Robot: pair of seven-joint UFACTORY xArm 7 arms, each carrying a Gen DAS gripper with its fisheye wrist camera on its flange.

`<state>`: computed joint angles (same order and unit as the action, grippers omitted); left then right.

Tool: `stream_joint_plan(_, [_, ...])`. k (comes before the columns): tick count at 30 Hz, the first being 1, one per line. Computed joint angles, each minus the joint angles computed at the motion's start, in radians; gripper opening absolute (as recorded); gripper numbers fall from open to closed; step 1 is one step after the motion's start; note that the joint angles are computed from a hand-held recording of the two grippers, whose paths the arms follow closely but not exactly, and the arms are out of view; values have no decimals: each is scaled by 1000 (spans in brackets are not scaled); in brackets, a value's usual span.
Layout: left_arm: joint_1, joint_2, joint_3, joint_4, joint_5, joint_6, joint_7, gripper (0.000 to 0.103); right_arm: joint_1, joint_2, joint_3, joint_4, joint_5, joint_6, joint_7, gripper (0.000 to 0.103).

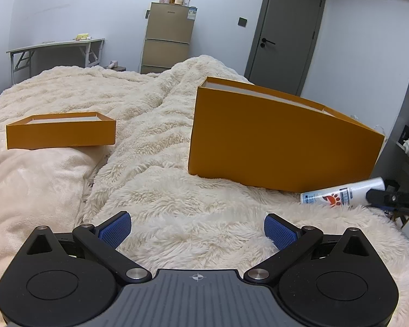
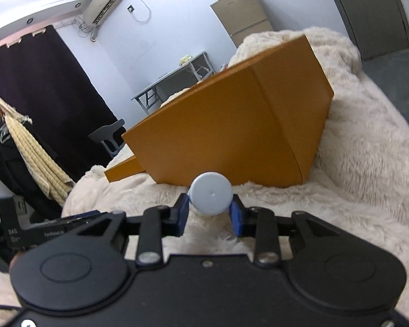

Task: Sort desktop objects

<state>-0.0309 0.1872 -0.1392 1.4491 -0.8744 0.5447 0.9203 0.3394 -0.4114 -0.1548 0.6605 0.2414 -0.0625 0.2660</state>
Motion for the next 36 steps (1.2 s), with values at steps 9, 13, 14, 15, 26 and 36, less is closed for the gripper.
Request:
stream_joint_plan(9, [1,2,1,3,7,6,-5,103,-543,40,509,164,-344,85,164,30])
stream_joint_plan(13, [3,7,0,7,9,9,-6,103,-585,134,556,240,-456,91,205,30])
stream_joint_plan(14, [4,8,0,9,10,10,-8,103,-610,154,581,247,-492,72,233,30])
stream_joint_plan(15, [4,8,0,9,10,11,-8,103,-625,166,594,250,-519,59,254,30])
stream_joint_plan(26, [6,11,-3,13,16,14,-12,103,-433,249,415,259,-566,50,255,33])
stream_joint_plan(36, [6,14,-4,13,18,12,-11,103,-601,245,567,310,-899,133,512,44])
